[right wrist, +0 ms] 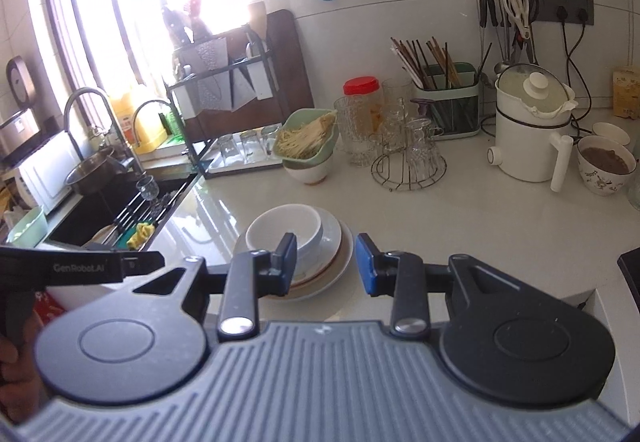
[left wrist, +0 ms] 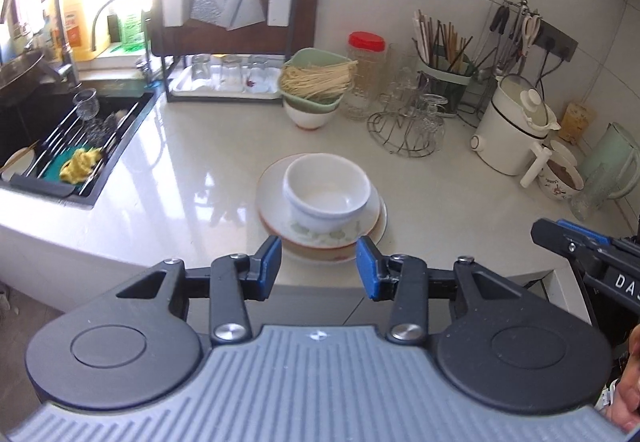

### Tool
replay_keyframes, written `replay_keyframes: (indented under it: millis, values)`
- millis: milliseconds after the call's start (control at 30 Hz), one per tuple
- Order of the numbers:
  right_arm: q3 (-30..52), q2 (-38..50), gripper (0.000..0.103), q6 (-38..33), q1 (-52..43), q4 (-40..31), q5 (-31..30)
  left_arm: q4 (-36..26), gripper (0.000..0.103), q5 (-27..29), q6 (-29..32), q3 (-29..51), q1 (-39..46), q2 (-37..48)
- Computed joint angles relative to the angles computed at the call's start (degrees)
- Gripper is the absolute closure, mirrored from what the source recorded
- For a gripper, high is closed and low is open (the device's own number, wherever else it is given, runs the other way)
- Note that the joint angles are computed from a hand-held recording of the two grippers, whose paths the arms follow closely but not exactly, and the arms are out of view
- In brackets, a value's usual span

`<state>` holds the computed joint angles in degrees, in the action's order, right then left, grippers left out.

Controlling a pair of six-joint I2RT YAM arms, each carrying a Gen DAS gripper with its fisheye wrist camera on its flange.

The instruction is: Organize plates and bowls

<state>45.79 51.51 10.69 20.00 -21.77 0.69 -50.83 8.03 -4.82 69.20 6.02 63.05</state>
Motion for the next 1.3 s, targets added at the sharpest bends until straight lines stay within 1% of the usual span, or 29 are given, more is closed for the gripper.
replay_keyframes:
  millis: [67,100,133,167,200,233,267,300,333,400,500,700,833,933,1033,1167,1300]
  values:
    - [-0.98,-1.44,0.067,0.4,0.52,-0.87,-0.29,-0.9,0.056,0.08,0.6,-0.87,1.09,-1.79]
    - [-1.52,-2.16,0.067,0.68,1.15,-1.32,-0.05,-1.52,0.054,0.21,0.95,-1.12,1.72,-2.51]
    - [-2.08,-2.86,0.067,0.95,2.0,-1.72,0.58,-2.24,0.051,0.47,1.47,-1.36,2.46,-3.1]
    - [-2.56,-3.41,0.064,1.12,2.83,-2.01,1.21,-2.87,0.043,0.09,1.64,-1.69,2.83,-3.75]
    - [-3.02,-4.06,0.048,1.21,3.61,-2.35,1.78,-3.24,0.037,-0.59,1.55,-2.14,3.08,-4.48]
    - [-3.66,-4.8,0.038,1.49,4.47,-2.45,2.46,-3.5,0.035,-0.59,1.87,-2.56,3.66,-5.17]
    - [-4.42,-5.65,0.021,1.88,5.25,-2.39,3.17,-3.86,0.032,-0.22,2.45,-2.99,4.28,-5.85]
    - [-5.21,-6.47,0.018,2.26,5.93,-2.24,3.87,-4.26,0.028,-0.08,2.92,-3.39,4.7,-6.5]
    - [-5.65,-6.96,0.018,2.48,6.2,-2.34,4.19,-4.66,0.025,-0.45,2.99,-3.9,4.81,-7.32]
    - [-5.95,-7.35,0.018,2.79,6.26,-3.27,4.04,-5.18,0.016,-0.54,3.18,-5.12,5.37,-8.99]
    - [-6.76,-8.17,0.018,2.89,6.39,-3.73,4.03,-6.53,0.009,0.28,4.01,-6.35,6.01,-11.0]
    - [-7.65,-9.28,0.018,2.87,7.0,-3.97,3.89,-8.16,0.003,-0.62,2.98,-8.66,5.73,-16.19]
    - [-7.88,-10.43,0.018,2.29,5.63,-4.16,2.18,-8.55,0.003,-1.07,2.02,-9.32,7.38,-18.11]
    - [-7.51,-10.76,0.018,1.75,5.58,-4.51,2.64,-9.68,0.003,-0.77,1.64,-8.27,9.36,-18.37]
    - [-7.35,-11.33,0.018,1.5,5.37,-4.62,1.64,-10.26,0.003,-1.35,1.57,-7.34,9.99,-18.75]
    - [-7.72,-11.63,0.018,1.24,6.52,-4.88,1.9,-11.34,0.003,-3.12,0.83,-6.79,8.79,-19.27]
    - [-7.07,-12.17,0.018,0.53,7.04,-6.43,1.84,-12.23,0.003,-3.71,-0.05,-6.21,7.5,-19.56]
